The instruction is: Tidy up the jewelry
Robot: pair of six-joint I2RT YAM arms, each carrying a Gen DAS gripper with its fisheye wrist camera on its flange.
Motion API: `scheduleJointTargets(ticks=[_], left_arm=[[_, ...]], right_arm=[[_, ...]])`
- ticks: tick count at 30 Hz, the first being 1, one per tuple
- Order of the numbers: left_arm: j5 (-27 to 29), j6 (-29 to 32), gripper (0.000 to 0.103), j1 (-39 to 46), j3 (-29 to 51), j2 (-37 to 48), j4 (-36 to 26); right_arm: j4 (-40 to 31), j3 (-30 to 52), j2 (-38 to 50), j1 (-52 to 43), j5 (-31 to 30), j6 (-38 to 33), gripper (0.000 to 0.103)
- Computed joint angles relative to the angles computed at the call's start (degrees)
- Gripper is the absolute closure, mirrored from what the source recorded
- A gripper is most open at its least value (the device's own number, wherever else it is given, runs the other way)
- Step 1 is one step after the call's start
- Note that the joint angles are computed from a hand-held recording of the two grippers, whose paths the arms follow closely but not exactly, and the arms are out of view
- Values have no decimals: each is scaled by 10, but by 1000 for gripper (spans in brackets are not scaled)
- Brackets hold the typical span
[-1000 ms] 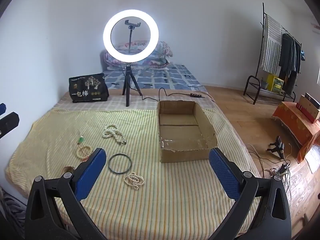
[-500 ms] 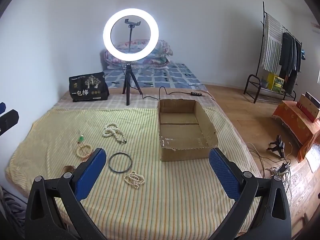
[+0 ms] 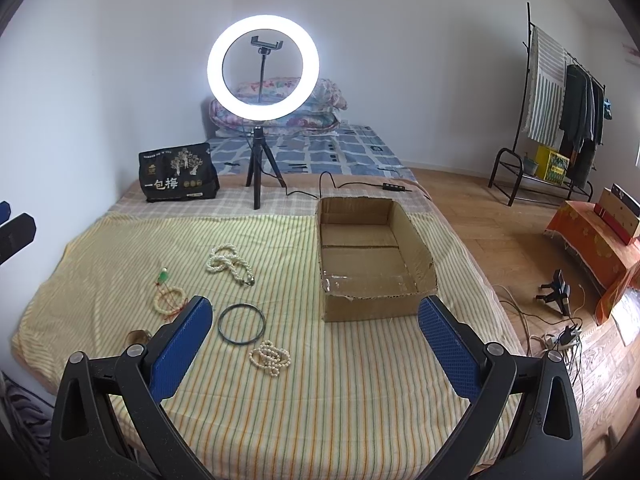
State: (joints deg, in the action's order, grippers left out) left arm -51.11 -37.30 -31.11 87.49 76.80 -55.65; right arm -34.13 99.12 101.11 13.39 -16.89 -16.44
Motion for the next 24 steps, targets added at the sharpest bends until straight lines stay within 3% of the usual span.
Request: scheduleJointTargets(ticks=[24], left_arm=[[-2,-1,0,-1,4,3,0]], right_arm=[[0,2,2,3,3,1,1]])
